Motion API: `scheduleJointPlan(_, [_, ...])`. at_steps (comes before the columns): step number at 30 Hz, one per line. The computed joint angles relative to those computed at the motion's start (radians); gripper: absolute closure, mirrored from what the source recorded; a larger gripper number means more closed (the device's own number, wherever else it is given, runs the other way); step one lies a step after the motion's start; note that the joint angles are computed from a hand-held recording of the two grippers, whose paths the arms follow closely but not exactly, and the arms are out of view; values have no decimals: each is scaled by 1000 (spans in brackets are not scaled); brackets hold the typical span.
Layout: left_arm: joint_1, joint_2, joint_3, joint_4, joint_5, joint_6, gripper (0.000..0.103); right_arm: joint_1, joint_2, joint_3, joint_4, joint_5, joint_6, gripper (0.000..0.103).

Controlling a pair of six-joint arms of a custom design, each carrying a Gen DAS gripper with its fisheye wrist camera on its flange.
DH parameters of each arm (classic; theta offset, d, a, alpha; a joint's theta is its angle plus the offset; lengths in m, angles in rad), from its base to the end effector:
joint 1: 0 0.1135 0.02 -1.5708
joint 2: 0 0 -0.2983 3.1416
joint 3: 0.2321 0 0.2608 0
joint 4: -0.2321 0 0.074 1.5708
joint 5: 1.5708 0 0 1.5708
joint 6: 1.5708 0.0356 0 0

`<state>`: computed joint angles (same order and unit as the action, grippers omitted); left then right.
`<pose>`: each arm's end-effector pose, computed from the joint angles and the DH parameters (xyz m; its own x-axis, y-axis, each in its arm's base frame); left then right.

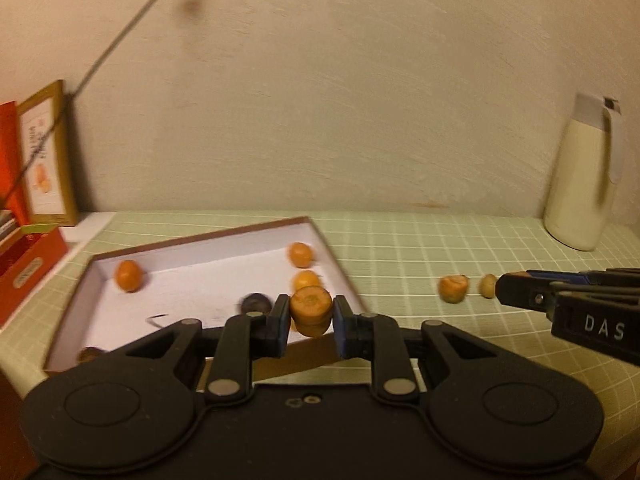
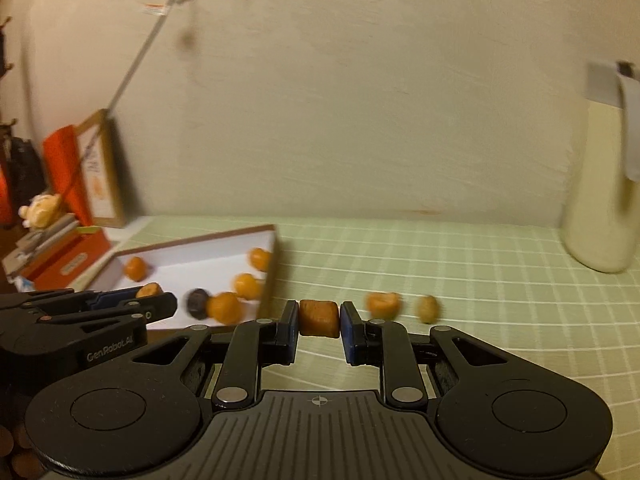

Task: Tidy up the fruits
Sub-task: 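Carry both held chunks up toward the cardboard box, then open the right gripper dropping its chunk into the box while the left holds its chunk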

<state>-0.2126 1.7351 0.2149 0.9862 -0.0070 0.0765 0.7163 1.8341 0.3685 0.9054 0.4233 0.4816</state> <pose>0.2306 -0.0495 0.1016 -0.4804 0.1819 -0.8580 0.2425 0.9677 0.0693 0.2164 0.1690 0.0988 -0.5109 0.1152 -0.8519 -0.1123 0.9736 0.1990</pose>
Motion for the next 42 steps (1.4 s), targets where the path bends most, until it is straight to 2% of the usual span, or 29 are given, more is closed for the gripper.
scheduleJointPlan(15, [368,-190,-28,-109,157,50,90,168,19,149,33,54,-100,81])
scheduleJointPlan(18, [387,-137,-3,-88,146,47,90,158,53,192,9,47,-130,81])
scheduleJointPlan(21, [410,-92,-2,-51,154,48,90,118,82,200,-11,22,-87,80])
scheduleJointPlan(23, [423,-91,-6,-52,165,52,90,94,76,181,-25,16,-81,80])
scheduleJointPlan(29, [433,-101,-3,-57,194,43,90,9,93,84,-44,-61,52,80])
scheduleJointPlan(35, [395,-88,-10,-37,186,42,90,-14,127,28,-41,-64,64,80])
scheduleJointPlan(37, [377,-78,-9,-31,179,39,90,-22,144,32,-59,-57,70,73])
scheduleJointPlan(39, [360,-73,-3,-38,175,28,90,-39,162,42,-73,-59,74,30])
scheduleJointPlan(40, [353,-72,-1,-40,176,22,90,-38,175,44,-59,-33,73,22])
scheduleJointPlan(42, [337,-64,-2,-30,166,23,90,-51,194,58,-56,-32,63,19])
